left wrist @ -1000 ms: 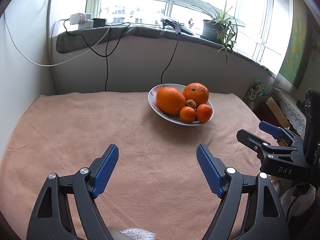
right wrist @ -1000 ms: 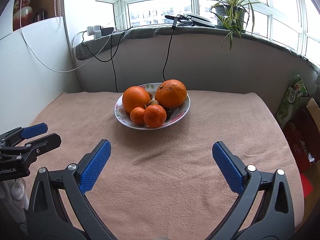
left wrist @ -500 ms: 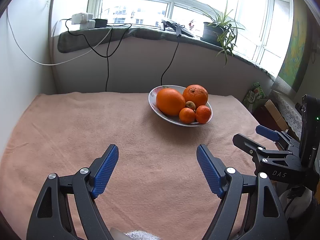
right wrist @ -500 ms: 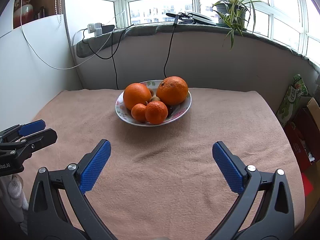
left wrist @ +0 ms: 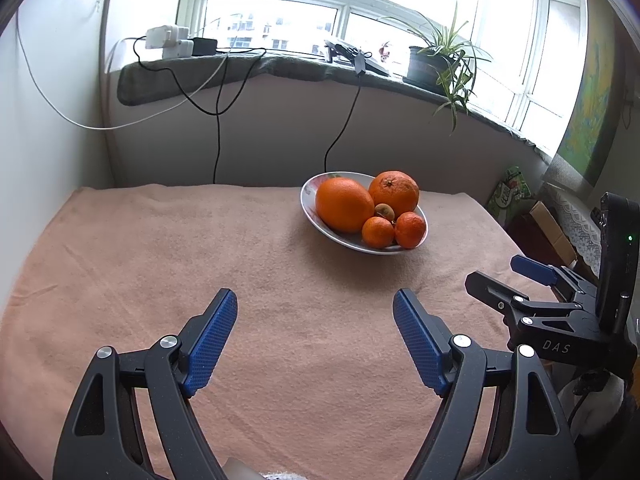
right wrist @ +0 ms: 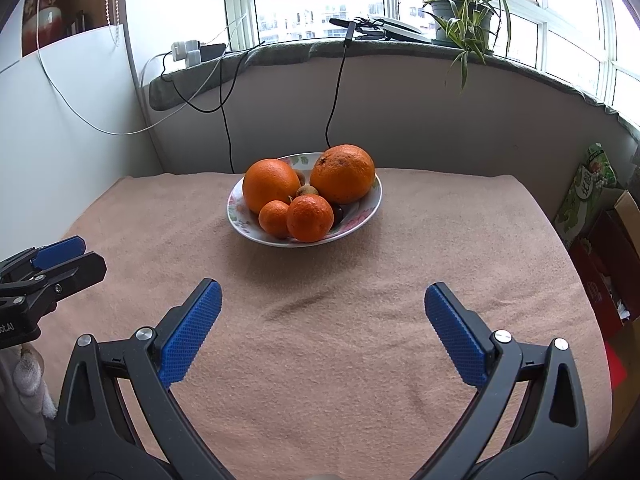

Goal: Organize fruits

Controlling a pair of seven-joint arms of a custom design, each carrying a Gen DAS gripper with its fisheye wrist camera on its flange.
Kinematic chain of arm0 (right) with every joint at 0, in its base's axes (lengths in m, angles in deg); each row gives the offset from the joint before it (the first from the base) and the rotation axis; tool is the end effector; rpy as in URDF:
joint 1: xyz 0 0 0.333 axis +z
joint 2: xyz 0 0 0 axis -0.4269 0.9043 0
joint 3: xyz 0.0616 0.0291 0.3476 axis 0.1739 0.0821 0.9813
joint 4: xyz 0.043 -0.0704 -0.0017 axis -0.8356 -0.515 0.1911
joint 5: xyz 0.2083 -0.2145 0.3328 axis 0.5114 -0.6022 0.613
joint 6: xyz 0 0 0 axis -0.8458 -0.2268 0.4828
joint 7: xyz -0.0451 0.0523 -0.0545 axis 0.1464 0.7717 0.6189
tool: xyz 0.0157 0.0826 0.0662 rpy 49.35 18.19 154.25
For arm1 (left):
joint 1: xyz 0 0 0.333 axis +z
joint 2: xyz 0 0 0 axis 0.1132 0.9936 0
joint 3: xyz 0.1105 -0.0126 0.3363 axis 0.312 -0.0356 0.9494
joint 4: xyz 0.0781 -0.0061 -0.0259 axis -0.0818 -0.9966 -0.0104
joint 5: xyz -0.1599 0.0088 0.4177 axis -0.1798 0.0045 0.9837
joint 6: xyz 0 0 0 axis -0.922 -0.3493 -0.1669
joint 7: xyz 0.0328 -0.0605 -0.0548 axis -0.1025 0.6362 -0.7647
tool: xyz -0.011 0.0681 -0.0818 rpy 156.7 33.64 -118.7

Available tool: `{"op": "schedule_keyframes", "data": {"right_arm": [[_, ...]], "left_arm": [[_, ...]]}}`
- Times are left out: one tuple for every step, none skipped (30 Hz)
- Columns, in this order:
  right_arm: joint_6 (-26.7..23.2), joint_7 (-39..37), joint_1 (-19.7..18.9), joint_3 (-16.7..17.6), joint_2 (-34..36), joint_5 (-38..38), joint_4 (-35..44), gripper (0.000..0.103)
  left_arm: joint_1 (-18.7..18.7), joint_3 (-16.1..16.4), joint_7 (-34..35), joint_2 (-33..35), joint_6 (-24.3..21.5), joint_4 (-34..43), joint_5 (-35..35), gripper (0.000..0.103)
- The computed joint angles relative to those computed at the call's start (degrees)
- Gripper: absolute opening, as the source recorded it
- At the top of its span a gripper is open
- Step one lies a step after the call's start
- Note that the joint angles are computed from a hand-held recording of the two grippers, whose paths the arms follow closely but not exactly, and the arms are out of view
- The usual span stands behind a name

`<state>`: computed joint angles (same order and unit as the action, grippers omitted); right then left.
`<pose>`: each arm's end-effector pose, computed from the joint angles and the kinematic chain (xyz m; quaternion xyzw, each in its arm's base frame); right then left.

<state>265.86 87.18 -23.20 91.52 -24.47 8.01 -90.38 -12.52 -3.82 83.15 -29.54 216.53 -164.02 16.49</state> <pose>0.5237 0.1162 0.4898 -0.6414 0.6433 -0.2577 0.3291 0.5302 -0.1433 0.4944 -0.5533 0.7101 -0.3937 0.1859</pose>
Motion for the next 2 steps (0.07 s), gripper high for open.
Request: {"op": "schedule_keyframes", "data": {"right_arm": [[0.0, -0.1, 0.1, -0.2, 0.2, 0.2, 0.1, 0.103], [-0.1, -0.4, 0.3, -0.4, 0.3, 0.4, 0.2, 0.103]], "left_arm": [[0.0, 0.1, 0.0, 0.0, -0.1, 0.0, 0.0, 0.081], [0.1, 0.1, -0.2, 0.0, -0.2, 0.0, 0.1, 0.081]]}}
